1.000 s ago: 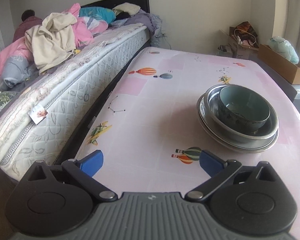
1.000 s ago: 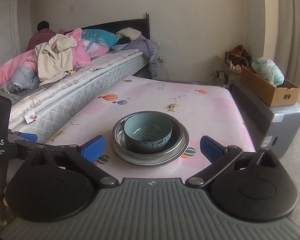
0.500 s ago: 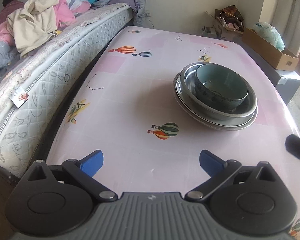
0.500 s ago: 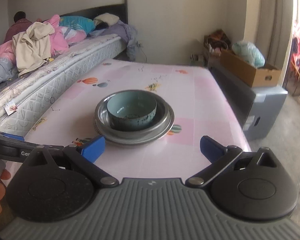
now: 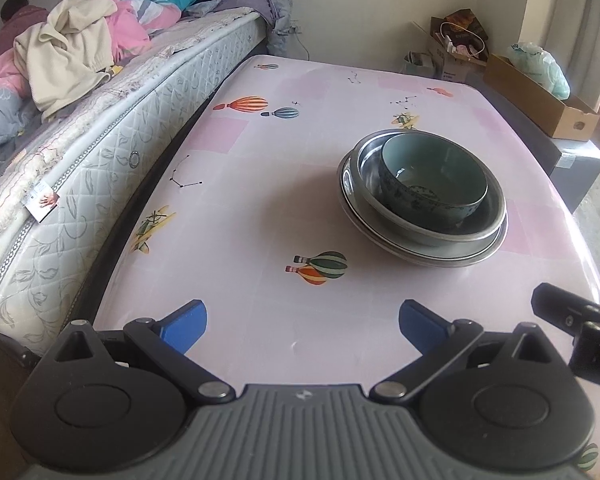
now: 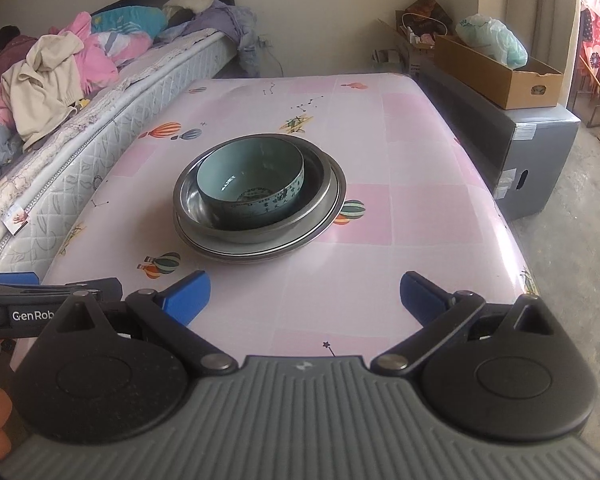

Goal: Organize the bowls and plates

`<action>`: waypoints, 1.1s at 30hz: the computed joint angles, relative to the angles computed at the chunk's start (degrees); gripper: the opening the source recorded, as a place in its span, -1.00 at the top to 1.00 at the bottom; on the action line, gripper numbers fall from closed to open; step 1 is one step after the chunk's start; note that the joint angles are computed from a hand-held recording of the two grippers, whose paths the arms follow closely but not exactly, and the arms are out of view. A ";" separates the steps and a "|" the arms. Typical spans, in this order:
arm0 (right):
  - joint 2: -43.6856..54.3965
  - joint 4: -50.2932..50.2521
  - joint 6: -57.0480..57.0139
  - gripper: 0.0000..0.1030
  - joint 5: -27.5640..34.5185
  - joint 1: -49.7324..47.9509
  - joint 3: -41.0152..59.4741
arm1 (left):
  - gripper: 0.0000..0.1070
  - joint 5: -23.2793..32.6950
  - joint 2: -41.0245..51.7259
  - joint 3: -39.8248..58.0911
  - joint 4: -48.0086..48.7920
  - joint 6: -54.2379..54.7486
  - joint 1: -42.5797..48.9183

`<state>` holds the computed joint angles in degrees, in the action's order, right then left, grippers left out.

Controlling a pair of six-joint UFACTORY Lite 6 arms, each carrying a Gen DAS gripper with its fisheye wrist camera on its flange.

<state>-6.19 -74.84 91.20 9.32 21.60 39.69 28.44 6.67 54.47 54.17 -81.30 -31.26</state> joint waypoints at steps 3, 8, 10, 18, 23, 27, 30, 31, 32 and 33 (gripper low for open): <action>0.57 0.76 -1.47 -0.97 0.80 0.59 0.58 | -0.92 0.41 0.26 0.31 -0.18 0.03 -0.01; 1.22 4.92 -6.14 -0.97 1.27 0.84 1.31 | -0.92 0.63 0.37 0.55 -0.67 0.51 0.12; 1.31 5.58 -6.69 -0.97 1.28 0.83 1.40 | -0.92 0.59 0.38 0.54 -0.63 0.56 0.12; 0.53 5.24 -6.65 -0.97 2.07 1.26 1.24 | -0.92 0.52 0.23 0.31 -0.63 0.58 -0.07; 0.26 7.14 -8.70 -0.97 2.35 1.39 1.22 | -0.92 0.59 -0.02 0.06 -0.79 0.63 -0.14; 0.09 7.95 -9.37 -0.97 2.61 1.54 1.16 | -0.92 0.48 -0.01 0.06 -0.82 0.60 -0.13; -0.02 7.28 -8.65 -0.97 2.58 1.57 0.99 | -0.92 0.35 -0.10 -0.15 -0.52 0.40 -0.16; -0.07 7.19 -8.55 -0.97 2.62 1.56 0.95 | -0.92 0.34 -0.13 -0.27 -0.32 0.11 -0.25; -0.12 7.22 -8.51 -0.97 2.71 1.62 0.90 | -0.92 0.25 -0.09 -0.19 -0.45 0.34 -0.16; -0.15 7.32 -8.60 -0.97 2.71 1.64 0.89 | -0.92 0.23 -0.11 -0.18 -0.68 0.62 -0.13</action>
<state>-6.34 -67.52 82.61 12.04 23.24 40.58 28.67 6.56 54.28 53.49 -80.68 -31.39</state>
